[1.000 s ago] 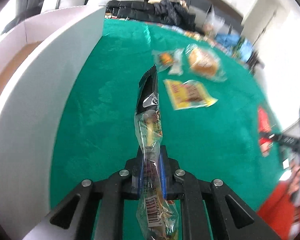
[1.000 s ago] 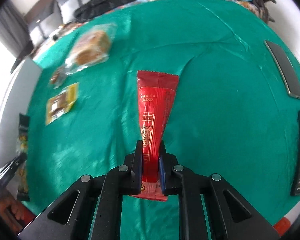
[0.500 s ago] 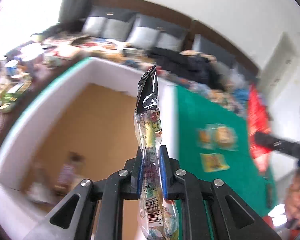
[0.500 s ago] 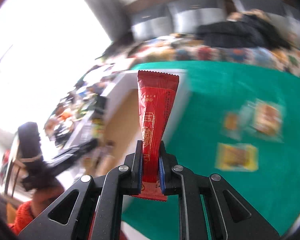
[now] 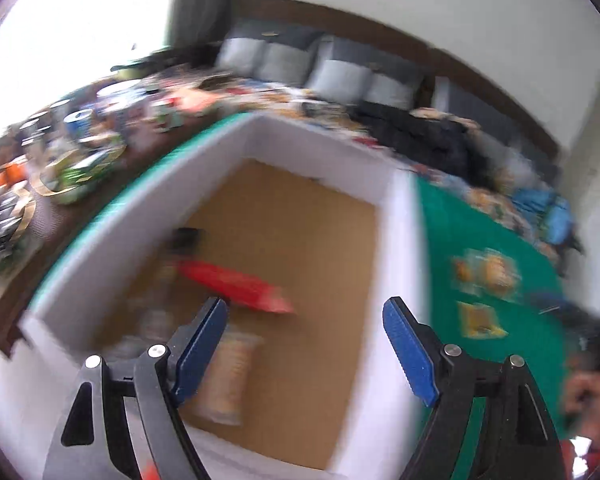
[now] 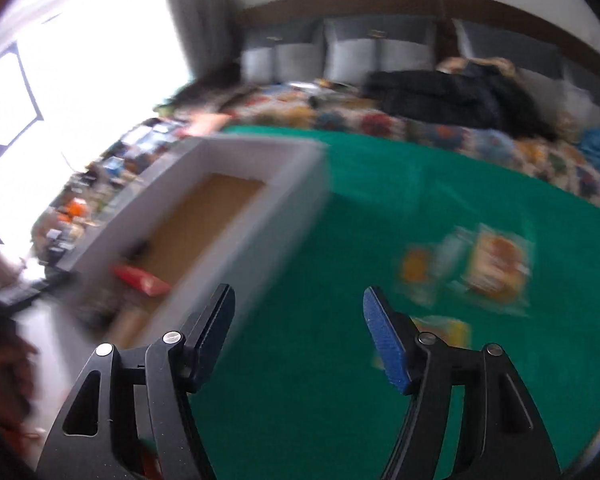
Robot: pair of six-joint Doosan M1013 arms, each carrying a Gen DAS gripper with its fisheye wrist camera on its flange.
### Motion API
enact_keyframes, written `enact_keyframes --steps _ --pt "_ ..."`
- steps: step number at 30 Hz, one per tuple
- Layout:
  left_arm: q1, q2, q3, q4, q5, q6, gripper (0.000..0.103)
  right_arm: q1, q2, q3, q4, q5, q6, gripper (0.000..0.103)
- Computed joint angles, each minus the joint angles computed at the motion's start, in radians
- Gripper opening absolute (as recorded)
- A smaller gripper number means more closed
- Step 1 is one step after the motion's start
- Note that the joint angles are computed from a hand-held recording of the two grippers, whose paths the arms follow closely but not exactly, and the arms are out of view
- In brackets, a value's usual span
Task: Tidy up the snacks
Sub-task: 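Carry the red pouch and sausage pack into the white box and open both tools, then move both open tools back over the remaining snacks on the bed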
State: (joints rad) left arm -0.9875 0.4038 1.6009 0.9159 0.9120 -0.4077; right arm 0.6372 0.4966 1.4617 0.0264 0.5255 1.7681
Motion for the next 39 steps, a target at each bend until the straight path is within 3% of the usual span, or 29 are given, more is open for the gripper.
enact_keyframes --steps 3,5,7,10,13,15,18,24,28,39 --pt "-0.02 0.039 -0.072 0.036 -0.108 0.063 0.081 -0.036 -0.024 0.125 -0.292 0.017 0.251 0.07" --pt "-0.029 0.082 -0.138 0.021 -0.166 0.153 0.088 -0.068 -0.049 0.221 -0.424 0.017 0.384 0.07" --pt "-0.032 0.134 -0.205 -0.026 -0.229 0.243 0.098 -0.095 -0.071 0.291 -0.502 0.01 0.481 0.07" --pt "-0.024 0.222 -0.304 -0.185 -0.25 0.414 0.099 -0.133 -0.098 0.377 -0.564 -0.02 0.592 0.07" --pt "-0.005 0.307 -0.38 -0.34 -0.226 0.526 0.098 -0.161 -0.12 0.431 -0.604 -0.095 0.675 0.073" --pt "0.003 0.348 -0.424 -0.377 -0.172 0.543 0.098 -0.159 -0.128 0.451 -0.696 -0.119 0.781 0.076" --pt "0.013 0.402 -0.487 -0.356 -0.064 0.537 0.098 -0.155 -0.13 0.455 -0.729 -0.119 0.819 0.076" --pt "0.03 0.463 -0.562 -0.352 0.018 0.608 0.098 -0.142 -0.129 0.446 -0.729 -0.1 0.834 0.079" --pt "0.013 0.49 -0.592 -0.287 0.086 0.629 0.103 -0.14 -0.13 0.449 -0.734 -0.099 0.842 0.079" --pt "0.016 0.484 -0.579 -0.277 0.075 0.618 0.103 -0.142 -0.129 0.447 -0.731 -0.1 0.837 0.079"
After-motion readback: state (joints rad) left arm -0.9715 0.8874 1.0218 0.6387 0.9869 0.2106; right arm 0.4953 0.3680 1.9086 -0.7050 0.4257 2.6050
